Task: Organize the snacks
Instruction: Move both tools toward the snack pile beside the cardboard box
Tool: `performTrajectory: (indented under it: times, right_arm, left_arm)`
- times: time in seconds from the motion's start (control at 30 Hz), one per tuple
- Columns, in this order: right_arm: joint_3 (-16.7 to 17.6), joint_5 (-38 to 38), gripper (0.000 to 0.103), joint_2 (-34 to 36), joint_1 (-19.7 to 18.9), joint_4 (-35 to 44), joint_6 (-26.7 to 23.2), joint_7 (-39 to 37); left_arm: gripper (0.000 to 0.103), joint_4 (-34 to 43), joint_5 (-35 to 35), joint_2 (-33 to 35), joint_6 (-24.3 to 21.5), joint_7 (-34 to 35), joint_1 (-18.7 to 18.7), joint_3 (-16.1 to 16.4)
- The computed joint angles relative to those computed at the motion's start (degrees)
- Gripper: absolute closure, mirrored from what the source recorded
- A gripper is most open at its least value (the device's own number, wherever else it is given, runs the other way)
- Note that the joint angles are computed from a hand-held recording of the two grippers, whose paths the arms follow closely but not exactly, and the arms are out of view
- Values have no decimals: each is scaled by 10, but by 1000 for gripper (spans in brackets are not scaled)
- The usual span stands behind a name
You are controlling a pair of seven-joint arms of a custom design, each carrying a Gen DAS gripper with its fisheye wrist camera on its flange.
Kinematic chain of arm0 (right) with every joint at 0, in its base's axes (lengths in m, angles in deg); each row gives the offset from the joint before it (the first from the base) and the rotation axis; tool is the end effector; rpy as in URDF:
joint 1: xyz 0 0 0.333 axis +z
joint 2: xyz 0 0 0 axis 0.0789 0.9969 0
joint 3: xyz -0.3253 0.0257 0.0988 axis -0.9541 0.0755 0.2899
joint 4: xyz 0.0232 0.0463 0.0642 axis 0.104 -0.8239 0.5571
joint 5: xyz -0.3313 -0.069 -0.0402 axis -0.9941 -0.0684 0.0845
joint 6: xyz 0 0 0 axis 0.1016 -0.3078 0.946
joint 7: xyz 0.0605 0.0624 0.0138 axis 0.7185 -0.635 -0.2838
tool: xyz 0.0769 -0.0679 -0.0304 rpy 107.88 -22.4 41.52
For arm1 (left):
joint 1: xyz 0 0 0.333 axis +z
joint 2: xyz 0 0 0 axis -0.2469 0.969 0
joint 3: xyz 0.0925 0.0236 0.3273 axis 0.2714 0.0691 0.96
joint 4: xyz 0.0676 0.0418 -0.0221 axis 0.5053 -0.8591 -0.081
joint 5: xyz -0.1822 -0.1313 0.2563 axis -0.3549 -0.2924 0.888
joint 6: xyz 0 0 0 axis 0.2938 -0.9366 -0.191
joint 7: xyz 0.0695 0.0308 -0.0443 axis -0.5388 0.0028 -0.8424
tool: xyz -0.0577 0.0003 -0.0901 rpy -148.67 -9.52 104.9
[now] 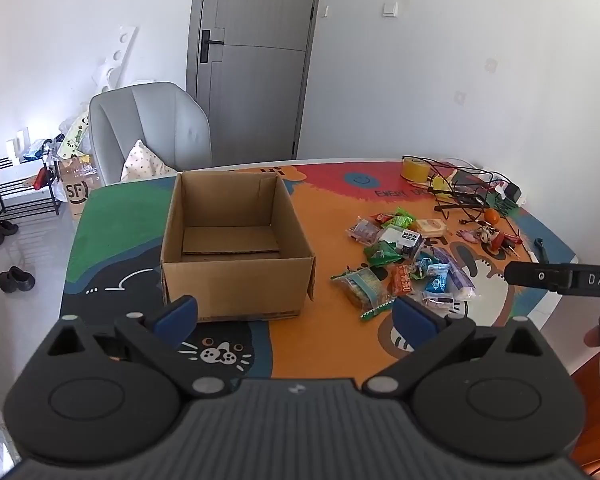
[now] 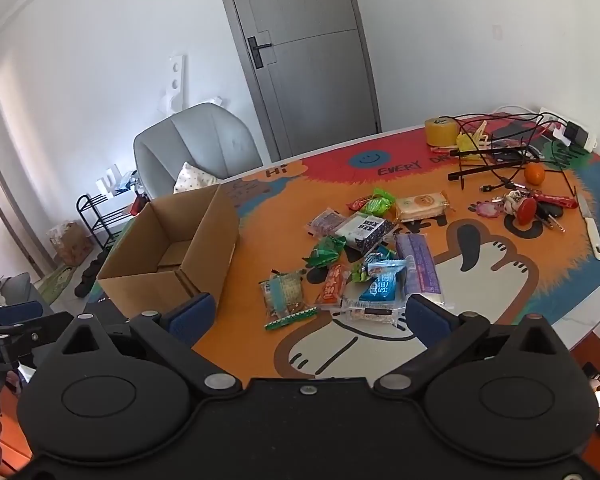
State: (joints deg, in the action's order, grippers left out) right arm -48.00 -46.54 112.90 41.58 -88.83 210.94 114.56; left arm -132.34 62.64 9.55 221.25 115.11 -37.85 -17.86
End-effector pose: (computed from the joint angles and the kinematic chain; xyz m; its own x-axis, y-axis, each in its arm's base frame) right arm 0.6545 0.3745 0.4897 0.1199 -0.9609 -0.2496 -0.6457 0.1155 -0.7548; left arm 0.6077 -0.3226 0.5166 -0.1219 -0.9868 0.1069 -0.5819 -0.0162 -0.8131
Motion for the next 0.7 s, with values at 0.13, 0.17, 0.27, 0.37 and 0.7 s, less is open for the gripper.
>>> performTrajectory:
  times: [0.13,0.17,0.27,0.37,0.7]
  right_arm:
    - [-4,-4,0,2,3,3,-5,1]
    - [-6,-5,0,2,4,3,-6,3]
    - [-5,-8,0,4,3,5,-7,2]
    - [-1,-9,0,5,1,9,-11,-1]
    - [1,-9,0,5,0,9,-13,-4]
  left_arm:
    - [0,0,-4,1,7,0,2,0]
    - [0,0,-4,1,6,1,2,0]
    - [0,-7,-3,-4,8,1,1,1]
    - [0,-3,0,-2,3,-1,-3,2]
    - [0,4,10,6,21,-12,-12,15]
